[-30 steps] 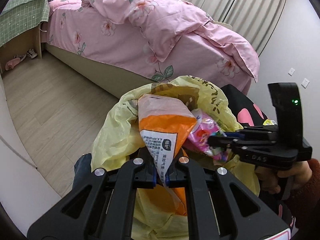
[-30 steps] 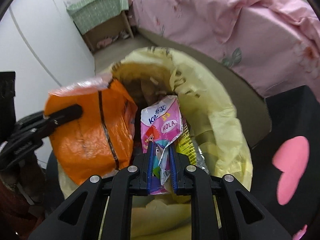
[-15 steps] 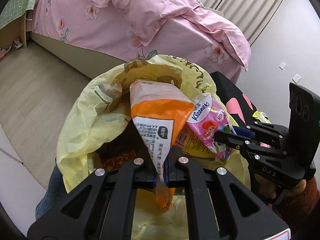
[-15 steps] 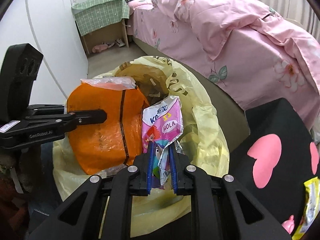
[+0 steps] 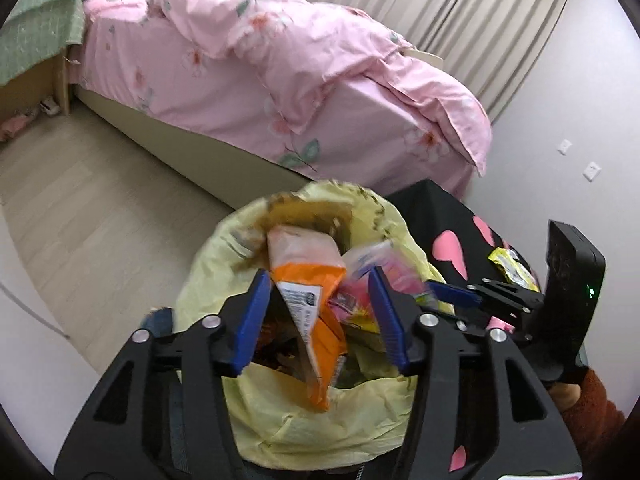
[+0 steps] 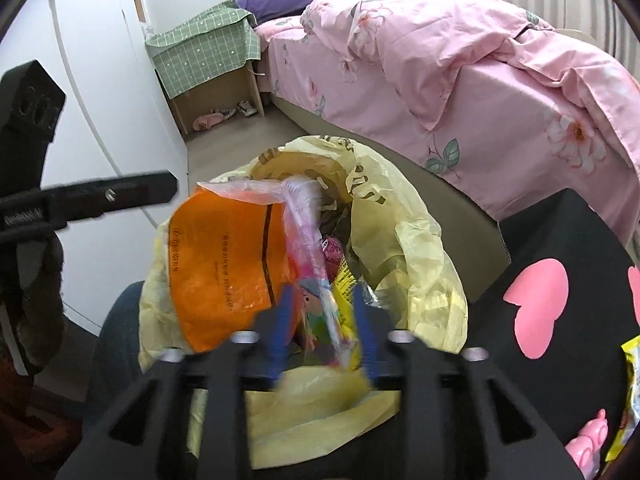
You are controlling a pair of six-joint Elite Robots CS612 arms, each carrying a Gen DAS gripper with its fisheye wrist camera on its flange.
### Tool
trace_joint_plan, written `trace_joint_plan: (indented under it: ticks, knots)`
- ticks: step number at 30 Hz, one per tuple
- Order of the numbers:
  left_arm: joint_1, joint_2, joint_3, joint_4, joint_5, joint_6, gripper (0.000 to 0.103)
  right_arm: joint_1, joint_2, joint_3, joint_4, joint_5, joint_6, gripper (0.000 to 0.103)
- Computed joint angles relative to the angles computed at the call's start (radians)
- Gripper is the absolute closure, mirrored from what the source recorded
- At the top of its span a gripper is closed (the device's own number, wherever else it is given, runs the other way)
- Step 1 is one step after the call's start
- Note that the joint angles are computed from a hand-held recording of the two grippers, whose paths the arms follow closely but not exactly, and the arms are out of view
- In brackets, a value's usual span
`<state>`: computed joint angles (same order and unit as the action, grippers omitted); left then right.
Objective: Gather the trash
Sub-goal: 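Open both tools over the yellow bag to drop the orange bag and wrapper, then grasp the yellow-white snack wrapper with the left tool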
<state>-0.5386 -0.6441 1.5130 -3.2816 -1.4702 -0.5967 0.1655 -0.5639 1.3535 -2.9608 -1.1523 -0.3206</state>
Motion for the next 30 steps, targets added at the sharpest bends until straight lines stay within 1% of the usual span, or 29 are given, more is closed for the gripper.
trace_joint_plan:
  ticks: [2,3,6,9,13,15,16,17,18,22,24,27,28,30]
  knots:
    - [-0.012,-0.018,0.011,0.024,0.075,-0.004,0.053,-0.003,-0.01,0.02,-0.035,0.003,0.009,0.061]
    - [-0.017,-0.026,0.018,0.02,0.099,-0.003,0.053,-0.005,-0.017,0.031,-0.049,0.004,0.015,0.061]
    - [-0.025,-0.038,0.031,-0.007,0.11,-0.004,0.053,-0.023,-0.046,0.088,-0.122,0.01,0.051,0.055]
    - [-0.041,-0.044,0.033,-0.031,0.12,0.023,0.053,-0.042,-0.073,0.143,-0.185,0.001,0.087,0.054]
    - [-0.066,-0.033,0.011,-0.056,0.102,0.079,0.053,-0.084,-0.122,0.264,-0.33,-0.035,0.142,0.054]
    - [-0.081,-0.021,-0.012,-0.061,0.075,0.109,0.052,-0.112,-0.144,0.325,-0.405,-0.052,0.172,0.053]
    - [-0.087,-0.014,-0.024,-0.061,0.061,0.122,0.052,-0.122,-0.152,0.348,-0.432,-0.06,0.181,0.05]
    - [-0.094,-0.004,-0.04,-0.061,0.04,0.139,0.052,-0.137,-0.162,0.379,-0.47,-0.075,0.196,0.044]
    - [-0.101,0.004,-0.055,-0.06,0.018,0.157,0.052,-0.146,-0.168,0.396,-0.489,-0.084,0.205,0.043]
    - [-0.126,0.047,-0.125,-0.042,-0.066,0.233,0.052,-0.207,-0.196,0.488,-0.574,-0.119,0.28,0.043]
    - [-0.137,0.072,-0.175,0.007,-0.12,0.261,0.052,-0.233,-0.205,0.525,-0.6,-0.144,0.306,0.043]
    - [-0.149,0.111,-0.253,0.072,-0.19,0.272,0.049,-0.252,-0.207,0.555,-0.631,-0.182,0.304,0.042]
    - [-0.152,0.124,-0.28,0.096,-0.211,0.272,0.048,-0.262,-0.206,0.571,-0.647,-0.174,0.286,0.042]
    - [-0.153,0.164,-0.366,0.173,-0.276,0.255,0.047,-0.283,-0.201,0.596,-0.685,-0.126,0.265,0.041]
